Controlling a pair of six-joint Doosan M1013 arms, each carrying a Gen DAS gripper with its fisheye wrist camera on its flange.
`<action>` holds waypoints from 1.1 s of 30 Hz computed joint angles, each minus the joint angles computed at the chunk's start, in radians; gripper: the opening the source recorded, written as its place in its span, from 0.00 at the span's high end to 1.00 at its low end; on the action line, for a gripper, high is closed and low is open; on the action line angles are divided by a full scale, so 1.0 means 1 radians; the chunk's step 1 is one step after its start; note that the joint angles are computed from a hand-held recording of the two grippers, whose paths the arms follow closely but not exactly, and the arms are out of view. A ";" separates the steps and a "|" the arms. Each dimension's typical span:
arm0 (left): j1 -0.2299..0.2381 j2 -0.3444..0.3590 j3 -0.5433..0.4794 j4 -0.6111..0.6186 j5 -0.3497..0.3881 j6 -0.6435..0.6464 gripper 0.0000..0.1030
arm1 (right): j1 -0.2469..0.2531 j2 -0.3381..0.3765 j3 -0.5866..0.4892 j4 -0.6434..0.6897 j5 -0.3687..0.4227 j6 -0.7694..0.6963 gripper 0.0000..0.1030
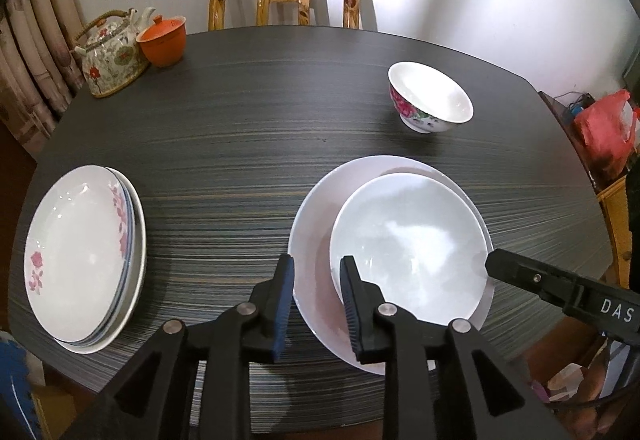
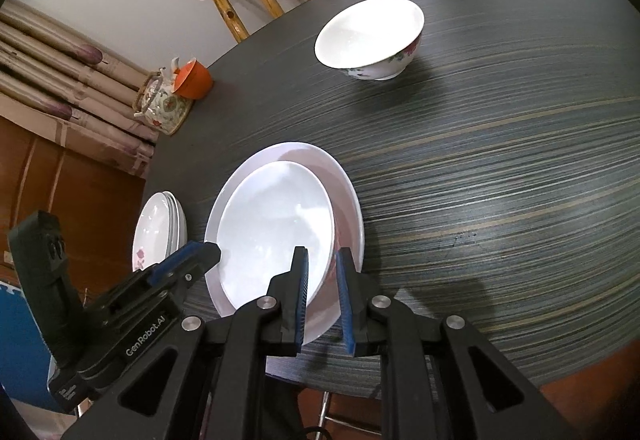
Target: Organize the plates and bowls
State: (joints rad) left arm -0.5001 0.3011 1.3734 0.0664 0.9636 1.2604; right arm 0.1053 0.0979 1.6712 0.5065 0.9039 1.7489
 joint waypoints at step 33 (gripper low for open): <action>0.012 0.130 -0.263 -0.118 0.117 0.072 0.63 | -0.120 -0.032 0.018 0.052 -0.076 -0.005 0.74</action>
